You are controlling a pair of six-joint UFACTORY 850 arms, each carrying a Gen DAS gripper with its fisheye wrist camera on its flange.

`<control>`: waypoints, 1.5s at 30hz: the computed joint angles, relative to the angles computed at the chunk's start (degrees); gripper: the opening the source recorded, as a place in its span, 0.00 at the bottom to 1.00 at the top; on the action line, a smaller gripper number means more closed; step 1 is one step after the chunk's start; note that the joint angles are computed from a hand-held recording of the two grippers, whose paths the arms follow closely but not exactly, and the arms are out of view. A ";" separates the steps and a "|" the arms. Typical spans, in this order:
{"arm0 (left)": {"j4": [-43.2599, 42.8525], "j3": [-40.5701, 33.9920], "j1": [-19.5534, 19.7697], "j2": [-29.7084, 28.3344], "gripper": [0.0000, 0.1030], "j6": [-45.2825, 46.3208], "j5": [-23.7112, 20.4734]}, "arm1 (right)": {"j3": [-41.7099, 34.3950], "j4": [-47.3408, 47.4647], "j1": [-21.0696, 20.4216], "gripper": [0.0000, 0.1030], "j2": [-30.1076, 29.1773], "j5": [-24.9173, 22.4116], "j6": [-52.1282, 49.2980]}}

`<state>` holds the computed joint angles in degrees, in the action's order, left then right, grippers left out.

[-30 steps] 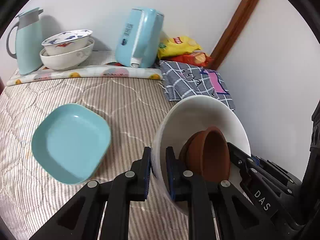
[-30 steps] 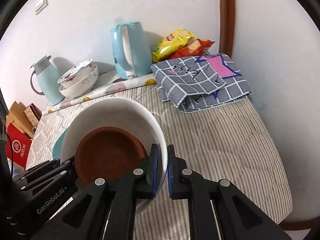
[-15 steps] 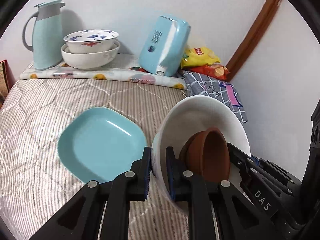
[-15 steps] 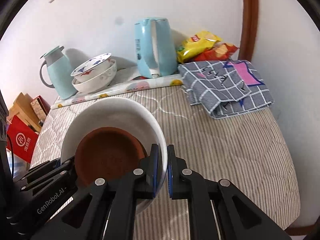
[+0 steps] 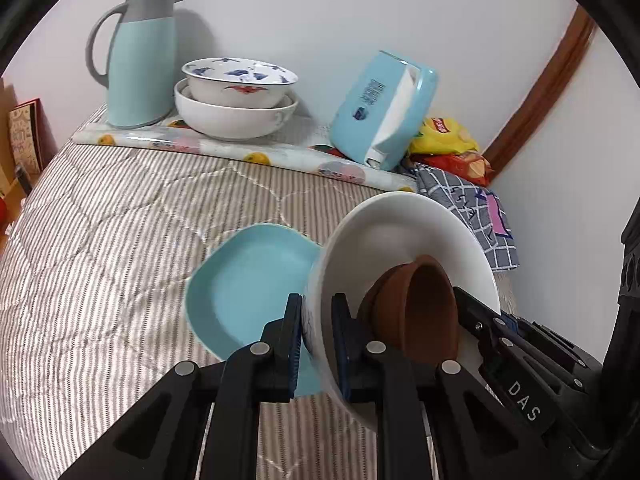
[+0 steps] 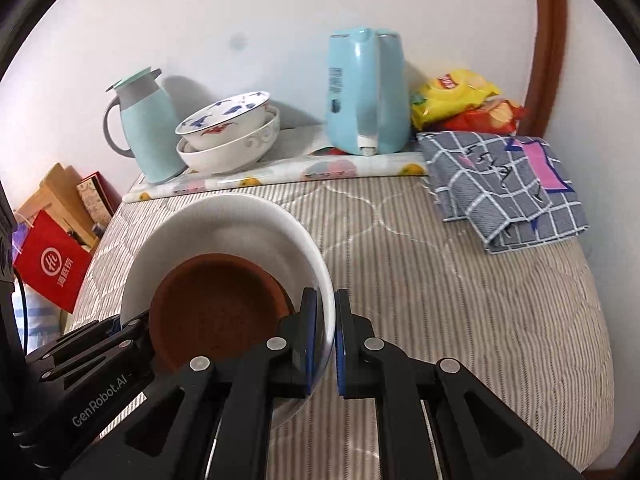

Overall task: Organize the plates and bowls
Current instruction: 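Move the white bowl over the light-blue plate and lower it with both grippers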

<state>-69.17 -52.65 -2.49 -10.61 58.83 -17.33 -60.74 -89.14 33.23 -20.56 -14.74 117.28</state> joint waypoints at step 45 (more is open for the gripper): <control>6.31 -4.43 4.32 -8.07 0.14 -5.18 -2.08 | -10.38 20.79 0.13 0.08 -10.97 3.09 -22.39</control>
